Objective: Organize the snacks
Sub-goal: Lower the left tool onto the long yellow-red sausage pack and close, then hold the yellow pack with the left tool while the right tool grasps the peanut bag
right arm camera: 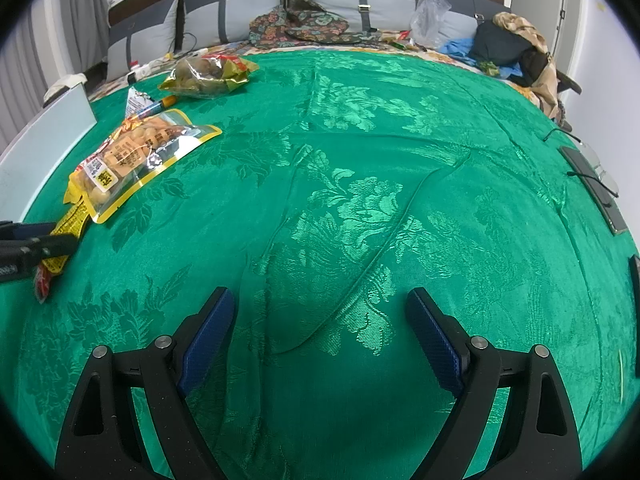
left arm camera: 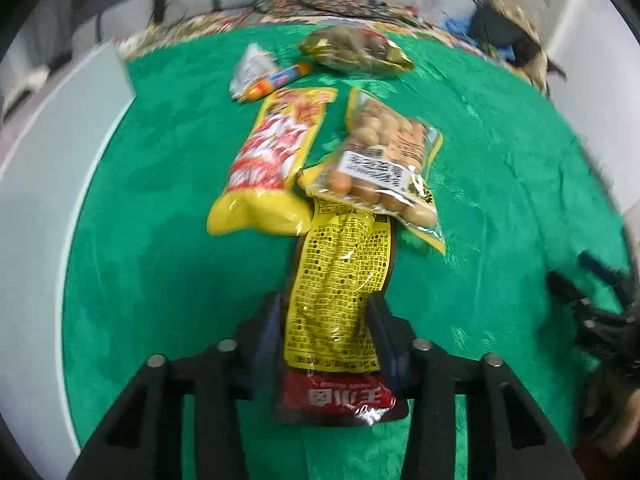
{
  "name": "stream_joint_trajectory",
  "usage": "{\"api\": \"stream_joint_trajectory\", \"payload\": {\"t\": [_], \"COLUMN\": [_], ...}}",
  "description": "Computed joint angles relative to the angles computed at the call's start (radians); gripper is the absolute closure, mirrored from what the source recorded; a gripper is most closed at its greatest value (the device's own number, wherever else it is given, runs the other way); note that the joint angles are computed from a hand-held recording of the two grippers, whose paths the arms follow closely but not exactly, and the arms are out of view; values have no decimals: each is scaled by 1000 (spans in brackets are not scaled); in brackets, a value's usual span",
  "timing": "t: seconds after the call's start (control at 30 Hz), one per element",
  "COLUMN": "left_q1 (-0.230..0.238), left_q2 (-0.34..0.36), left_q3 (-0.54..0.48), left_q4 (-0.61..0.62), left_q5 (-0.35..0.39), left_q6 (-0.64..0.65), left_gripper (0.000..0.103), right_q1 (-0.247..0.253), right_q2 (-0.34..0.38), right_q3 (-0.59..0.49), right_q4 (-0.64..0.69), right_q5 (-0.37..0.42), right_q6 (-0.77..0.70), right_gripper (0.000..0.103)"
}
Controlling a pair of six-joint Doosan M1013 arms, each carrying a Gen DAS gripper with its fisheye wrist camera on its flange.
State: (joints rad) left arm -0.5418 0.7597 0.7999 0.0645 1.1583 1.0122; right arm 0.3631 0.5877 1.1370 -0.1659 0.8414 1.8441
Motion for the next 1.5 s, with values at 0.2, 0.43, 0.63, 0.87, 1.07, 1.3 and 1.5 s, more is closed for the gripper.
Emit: {"api": "stream_joint_trajectory", "payload": {"t": [0.2,0.43,0.63,0.87,1.07,1.3,1.5], "left_q1": [-24,-50,-55,-54,-40,-37,-45], "left_q2": [-97,-138,-105,-116,-132,-140,-147], "left_q3": [155,224,196,230,268,296,308], "left_q4": [43,112,156,243,304,336,354], "left_q5": [-55,-70,-51,-56,-58,-98,-107], "left_q6": [-86,-131,-128,-234,-349,-368,-381], "left_gripper": [66,58,20,9,3,0,0], "right_q1": [0,0,0,0,0,0,-1], "right_q2": [0,0,0,1,1,1,1], "right_q3": [0,0,0,-1,-1,-1,-1], "right_q4": [0,0,0,1,1,1,1], "right_q5": [0,0,0,0,0,0,0], "right_q6": [0,0,0,-1,0,-1,-1], "right_gripper": [12,12,12,12,12,12,12]}}
